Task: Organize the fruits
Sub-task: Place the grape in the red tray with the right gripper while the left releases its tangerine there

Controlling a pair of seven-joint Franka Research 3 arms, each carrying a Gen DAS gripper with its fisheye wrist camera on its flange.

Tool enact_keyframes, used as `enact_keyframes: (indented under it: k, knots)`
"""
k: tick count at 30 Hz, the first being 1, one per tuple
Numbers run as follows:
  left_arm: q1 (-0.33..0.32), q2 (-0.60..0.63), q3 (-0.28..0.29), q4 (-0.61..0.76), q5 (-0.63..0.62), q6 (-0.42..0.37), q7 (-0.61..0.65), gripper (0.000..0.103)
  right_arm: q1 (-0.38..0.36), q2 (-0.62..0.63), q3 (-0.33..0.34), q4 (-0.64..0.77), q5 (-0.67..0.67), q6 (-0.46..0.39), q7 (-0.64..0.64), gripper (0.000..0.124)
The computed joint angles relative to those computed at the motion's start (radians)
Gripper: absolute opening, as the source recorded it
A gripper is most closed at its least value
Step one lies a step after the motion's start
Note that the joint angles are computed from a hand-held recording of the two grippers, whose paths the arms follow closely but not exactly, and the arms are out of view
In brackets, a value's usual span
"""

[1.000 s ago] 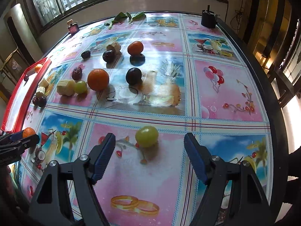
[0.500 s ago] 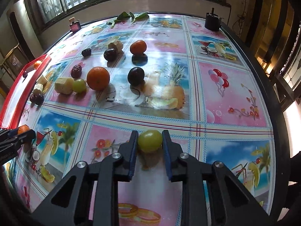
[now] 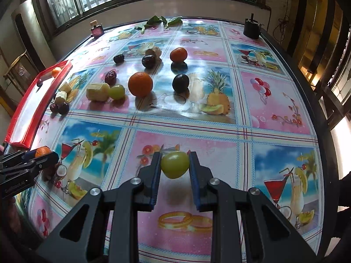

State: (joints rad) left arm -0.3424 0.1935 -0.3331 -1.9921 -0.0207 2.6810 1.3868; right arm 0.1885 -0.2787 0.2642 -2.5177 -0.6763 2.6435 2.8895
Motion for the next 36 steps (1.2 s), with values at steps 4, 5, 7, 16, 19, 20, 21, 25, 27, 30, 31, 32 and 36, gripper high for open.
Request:
enact_keyframes:
  k: [4,5,7,16,19,20,21,25,27,30,31,32,36]
  knots:
    - [0.014,-0.020,-0.015,-0.020,-0.053,-0.003,0.049,0.036,0.020,0.007,0.008,0.009,0.023,-0.015,-0.001,0.027]
    - [0.017,-0.026,-0.017,-0.025,-0.070,-0.003,0.064,0.036,0.026,0.010,0.010,0.014,0.028,-0.020,-0.004,0.027]
    - [0.019,-0.040,-0.020,-0.037,-0.099,0.004,0.090,0.036,0.034,0.016,0.011,0.023,0.030,-0.026,-0.003,0.027]
    - [0.020,-0.101,0.001,-0.082,-0.182,0.041,0.166,0.036,0.087,0.100,0.003,0.131,0.013,-0.024,-0.024,0.027]
    - [0.024,-0.118,0.012,-0.091,-0.199,0.049,0.179,0.036,0.115,0.148,-0.012,0.187,0.000,-0.008,-0.044,0.027]
    - [0.027,-0.123,0.016,-0.091,-0.210,0.048,0.182,0.036,0.126,0.165,-0.018,0.208,-0.003,-0.004,-0.052,0.027]
    - [0.028,-0.127,0.021,-0.093,-0.212,0.052,0.179,0.036,0.137,0.182,-0.024,0.229,-0.008,0.000,-0.059,0.027]
    - [0.038,-0.143,0.042,-0.100,-0.212,0.069,0.163,0.036,0.182,0.250,-0.054,0.316,-0.021,0.016,-0.093,0.027]
    - [0.045,-0.147,0.053,-0.099,-0.203,0.073,0.146,0.036,0.205,0.282,-0.072,0.359,-0.024,0.025,-0.112,0.027]
    - [0.060,-0.148,0.069,-0.094,-0.176,0.080,0.114,0.036,0.241,0.337,-0.098,0.430,-0.015,0.037,-0.156,0.027]
    - [0.065,-0.144,0.075,-0.088,-0.155,0.082,0.094,0.036,0.253,0.359,-0.106,0.457,-0.009,0.039,-0.175,0.027]
    - [0.071,-0.141,0.080,-0.083,-0.137,0.081,0.080,0.036,0.266,0.380,-0.115,0.485,-0.005,0.040,-0.192,0.027]
    - [0.098,-0.127,0.099,-0.060,-0.075,0.083,0.021,0.036,0.315,0.466,-0.151,0.599,0.027,0.052,-0.265,0.027]
